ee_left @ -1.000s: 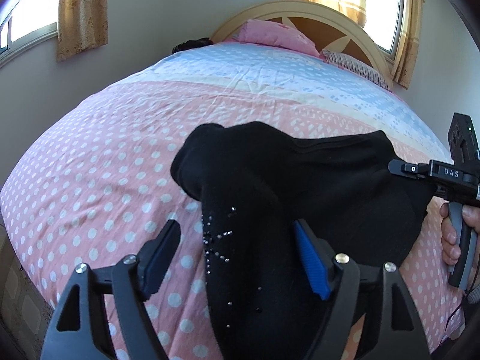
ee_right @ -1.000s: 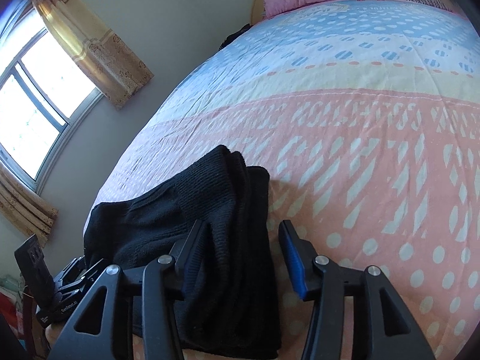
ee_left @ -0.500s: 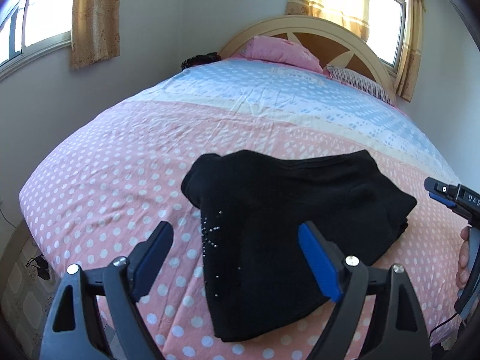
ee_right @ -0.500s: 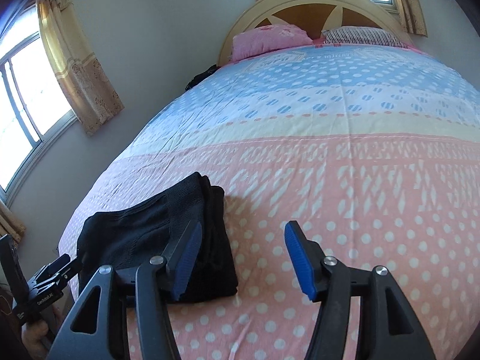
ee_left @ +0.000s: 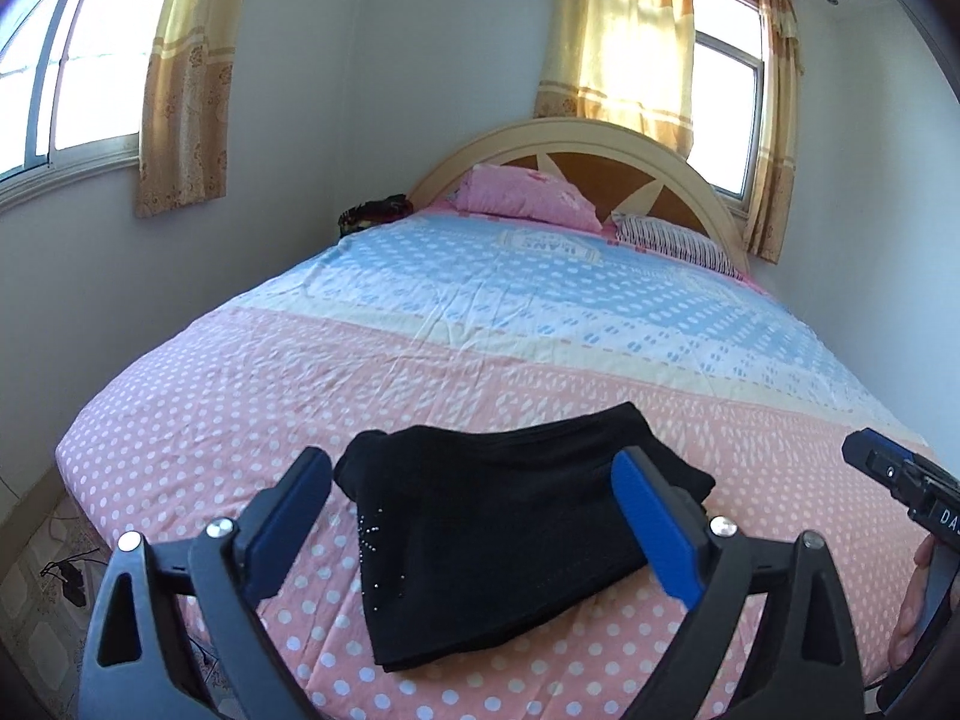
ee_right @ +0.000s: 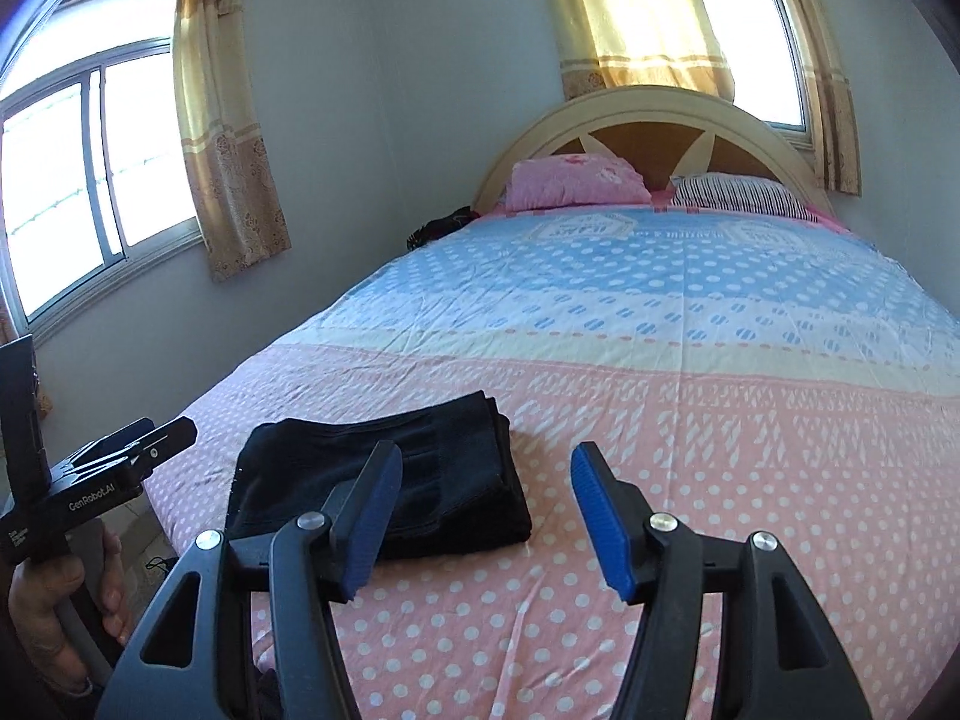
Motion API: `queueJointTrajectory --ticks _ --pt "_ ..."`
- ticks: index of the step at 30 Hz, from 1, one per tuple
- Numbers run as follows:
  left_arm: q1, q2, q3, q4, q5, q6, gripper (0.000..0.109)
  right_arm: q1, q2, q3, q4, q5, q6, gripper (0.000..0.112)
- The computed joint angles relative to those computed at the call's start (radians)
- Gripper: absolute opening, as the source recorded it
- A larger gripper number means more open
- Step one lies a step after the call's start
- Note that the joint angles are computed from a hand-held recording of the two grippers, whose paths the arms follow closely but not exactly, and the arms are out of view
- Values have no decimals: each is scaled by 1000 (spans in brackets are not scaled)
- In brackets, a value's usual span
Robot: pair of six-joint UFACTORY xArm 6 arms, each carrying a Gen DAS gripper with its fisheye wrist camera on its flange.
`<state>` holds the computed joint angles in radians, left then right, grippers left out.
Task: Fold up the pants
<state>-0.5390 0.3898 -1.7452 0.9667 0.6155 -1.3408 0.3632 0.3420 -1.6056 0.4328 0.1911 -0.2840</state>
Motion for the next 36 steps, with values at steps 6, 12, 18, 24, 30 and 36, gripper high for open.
queueJointTrajectory --ticks 6,12,18,24,30,36 --pt "-10 -17 10 53 -4 -34 101 14 -58 67 -31 -46 20 63" --pt "-17 -6 -1 38 1 -18 101 24 -96 118 -18 -78 0 65" --pt "-20 -17 11 51 4 -33 103 33 -112 138 32 -101 -52 66" --pt "-21 -18 11 52 6 -32 103 33 -114 142 51 -101 -67 66" --pt "-19 -17 10 48 4 -28 103 34 -113 144 57 -102 -69 66" --pt "-21 -18 12 56 7 -36 103 35 -112 143 75 -95 -85 67"
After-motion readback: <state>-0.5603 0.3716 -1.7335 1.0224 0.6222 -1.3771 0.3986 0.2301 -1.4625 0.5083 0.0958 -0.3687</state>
